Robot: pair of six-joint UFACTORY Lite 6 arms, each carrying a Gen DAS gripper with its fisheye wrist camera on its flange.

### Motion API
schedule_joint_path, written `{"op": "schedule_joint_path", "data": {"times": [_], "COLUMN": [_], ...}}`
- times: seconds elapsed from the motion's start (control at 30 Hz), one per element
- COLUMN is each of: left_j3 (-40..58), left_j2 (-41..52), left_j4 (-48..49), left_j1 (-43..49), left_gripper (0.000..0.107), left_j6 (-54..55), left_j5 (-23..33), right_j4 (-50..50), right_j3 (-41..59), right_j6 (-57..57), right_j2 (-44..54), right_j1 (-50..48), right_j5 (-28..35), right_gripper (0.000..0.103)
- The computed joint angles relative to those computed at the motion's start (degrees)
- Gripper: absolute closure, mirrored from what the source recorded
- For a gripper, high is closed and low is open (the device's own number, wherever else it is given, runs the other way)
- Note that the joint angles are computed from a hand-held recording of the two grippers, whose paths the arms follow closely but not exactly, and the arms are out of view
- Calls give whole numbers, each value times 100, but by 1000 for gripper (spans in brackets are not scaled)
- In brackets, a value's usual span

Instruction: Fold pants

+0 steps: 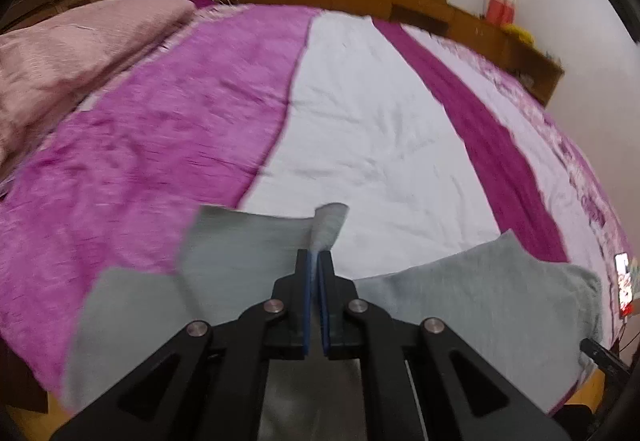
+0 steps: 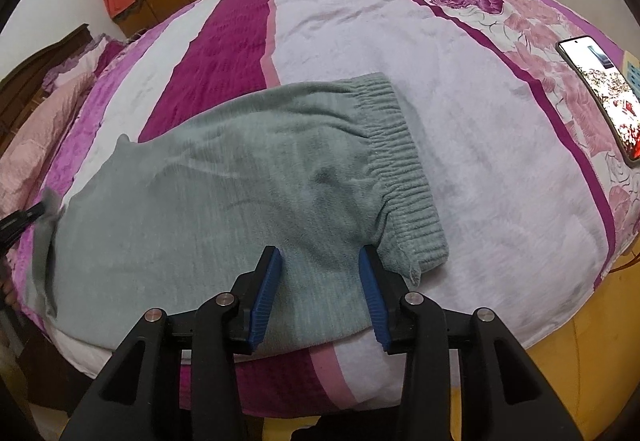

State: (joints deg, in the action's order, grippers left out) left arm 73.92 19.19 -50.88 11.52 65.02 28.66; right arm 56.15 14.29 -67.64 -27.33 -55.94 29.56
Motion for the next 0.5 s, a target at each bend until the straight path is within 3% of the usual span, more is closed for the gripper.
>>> {"op": "schedule_joint_path", "data": {"times": [0.2,0.5], "left_j3": [-295,-298], "left_j2": [-483,4], "left_j4": [-459,-296], "left_j1": [1384,2679], "left_gripper": [103,103], "left_j6": [584,896], "left_j5": [800,1161], "right_j4": [168,34], "right_j3": [-7,-55], "right_j6": [-183,34], "right_j2": [37,-91], "right_j1": [-145,-28], "right_j5": [116,8], "right_gripper": [69,69]}}
